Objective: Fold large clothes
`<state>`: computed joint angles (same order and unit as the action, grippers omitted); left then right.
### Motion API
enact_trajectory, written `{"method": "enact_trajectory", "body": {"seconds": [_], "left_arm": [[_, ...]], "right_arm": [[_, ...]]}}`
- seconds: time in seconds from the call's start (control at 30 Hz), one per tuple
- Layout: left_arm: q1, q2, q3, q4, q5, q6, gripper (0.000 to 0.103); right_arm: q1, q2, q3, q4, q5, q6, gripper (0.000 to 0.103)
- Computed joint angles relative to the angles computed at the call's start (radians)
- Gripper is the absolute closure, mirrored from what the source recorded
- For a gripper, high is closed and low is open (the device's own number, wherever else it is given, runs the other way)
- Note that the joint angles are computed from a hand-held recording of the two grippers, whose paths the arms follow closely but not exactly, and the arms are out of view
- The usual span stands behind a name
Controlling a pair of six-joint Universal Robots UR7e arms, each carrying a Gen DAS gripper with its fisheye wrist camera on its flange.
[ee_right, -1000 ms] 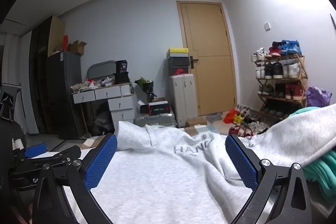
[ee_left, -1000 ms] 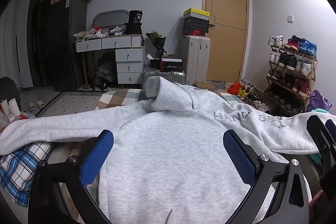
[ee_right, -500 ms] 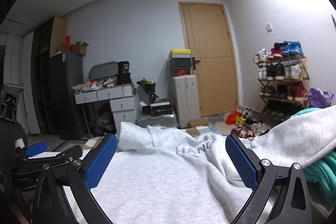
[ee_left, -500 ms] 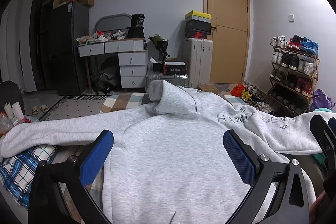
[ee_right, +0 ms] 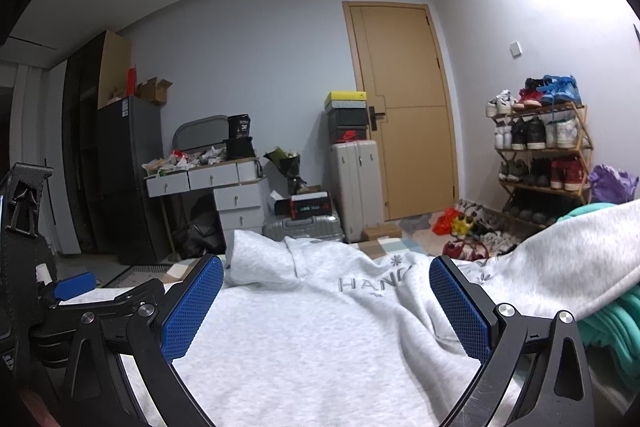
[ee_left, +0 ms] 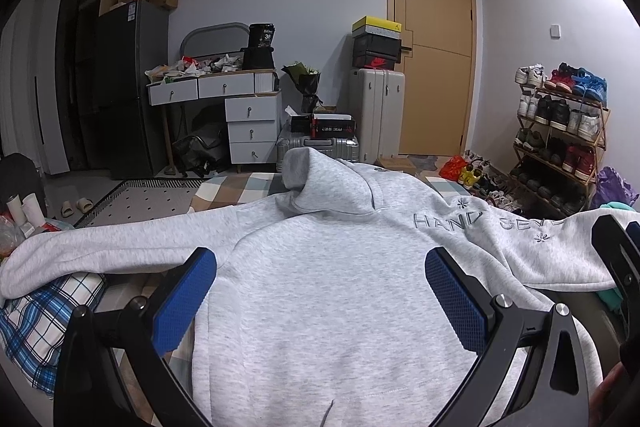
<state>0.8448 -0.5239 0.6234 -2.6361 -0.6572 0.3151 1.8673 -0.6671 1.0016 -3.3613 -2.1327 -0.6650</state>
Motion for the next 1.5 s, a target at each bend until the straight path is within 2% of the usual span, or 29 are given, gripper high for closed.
{"method": "enact_trajectory", "body": {"seconds": [0.77,1.1,1.27,1.37,1.43,1.5], "left_arm": [[-0.004,-0.003,0.013,-0.001,0.011,-0.004,0.001],[-0.002,-0.008,0.020,-0.002,0.008,-0.003,0.001],[0.000,-0.016,0.026,0.016,0.003,-0.017,0.001],[0.001,-0.021,0.027,0.046,-0.001,-0.036,0.001],[0.001,-0.031,0.034,0.068,-0.013,-0.055,0.001],[0.001,-0.038,0.040,0.079,-0.021,-0.064,0.001]], "right_arm": [[-0.007,-0.012,0.016,0.024,0.021,0.017,0.000],[-0.007,-0.008,0.003,0.033,-0.004,0.036,0.000],[-0.012,-0.010,-0.015,0.028,-0.035,0.059,0.000],[-0.020,-0.043,-0.023,0.085,-0.091,0.145,0.000],[-0.031,-0.080,0.001,0.081,-0.113,0.182,0.000],[-0.045,-0.127,0.014,0.109,-0.172,0.215,0.000]]}}
